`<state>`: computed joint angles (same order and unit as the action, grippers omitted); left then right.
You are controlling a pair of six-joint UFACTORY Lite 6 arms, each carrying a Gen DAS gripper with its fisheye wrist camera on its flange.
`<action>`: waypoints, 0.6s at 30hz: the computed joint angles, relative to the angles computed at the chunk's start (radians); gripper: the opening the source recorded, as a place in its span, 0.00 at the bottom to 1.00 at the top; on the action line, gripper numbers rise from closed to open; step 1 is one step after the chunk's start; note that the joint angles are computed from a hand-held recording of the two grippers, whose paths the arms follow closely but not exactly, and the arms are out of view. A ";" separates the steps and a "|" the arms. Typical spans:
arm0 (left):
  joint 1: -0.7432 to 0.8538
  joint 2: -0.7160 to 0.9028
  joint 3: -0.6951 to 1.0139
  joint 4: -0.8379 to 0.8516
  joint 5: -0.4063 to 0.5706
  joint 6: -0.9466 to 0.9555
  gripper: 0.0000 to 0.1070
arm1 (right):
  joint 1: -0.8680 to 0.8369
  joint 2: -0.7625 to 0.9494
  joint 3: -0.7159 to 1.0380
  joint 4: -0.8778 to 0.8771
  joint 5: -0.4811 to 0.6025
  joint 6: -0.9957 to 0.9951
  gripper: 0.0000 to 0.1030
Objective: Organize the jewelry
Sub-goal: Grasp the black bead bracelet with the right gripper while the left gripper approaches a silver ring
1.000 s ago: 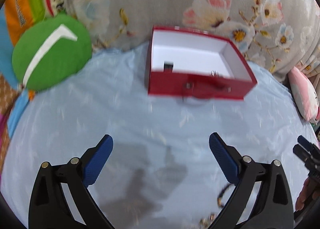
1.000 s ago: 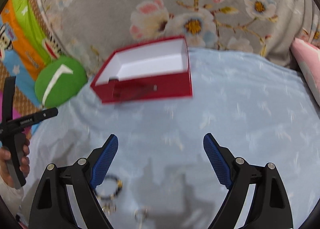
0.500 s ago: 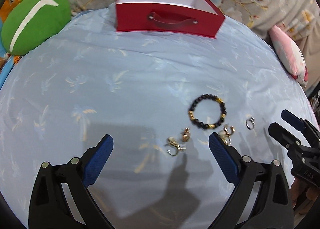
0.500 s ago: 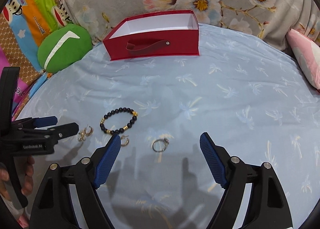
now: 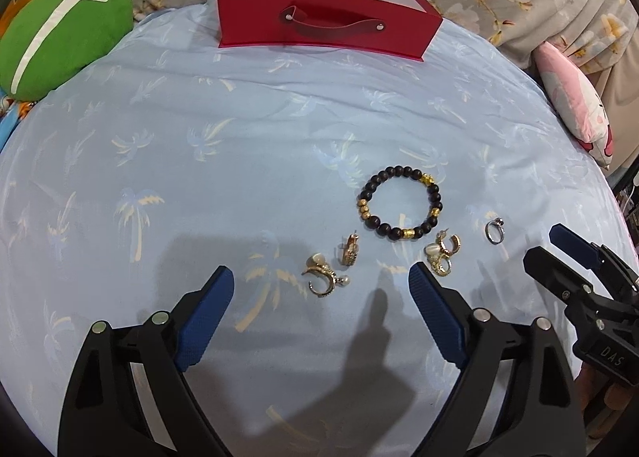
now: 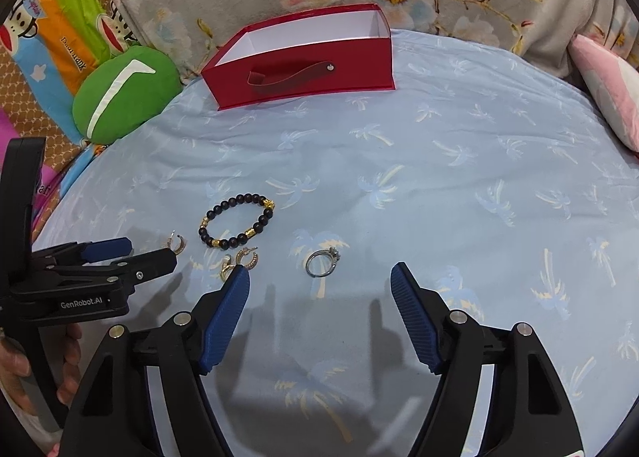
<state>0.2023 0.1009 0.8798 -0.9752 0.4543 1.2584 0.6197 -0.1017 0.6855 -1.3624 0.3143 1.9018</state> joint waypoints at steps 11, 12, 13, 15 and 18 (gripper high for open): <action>0.015 0.006 0.021 0.008 0.020 -0.025 0.81 | -0.050 0.280 0.303 0.218 -0.046 -0.286 0.55; 0.022 0.003 0.018 0.008 0.022 -0.021 0.81 | -0.058 0.317 0.344 0.280 -0.053 -0.358 0.52; 0.031 0.001 0.016 0.006 0.026 -0.014 0.81 | -0.068 0.346 0.374 0.335 -0.064 -0.419 0.50; 0.046 0.006 0.017 0.012 0.033 -0.012 0.81 | -0.084 0.399 0.430 0.444 -0.080 -0.536 0.47; 0.064 0.016 0.019 0.005 0.043 -0.002 0.81 | -0.092 0.485 0.524 0.593 -0.072 -0.700 0.41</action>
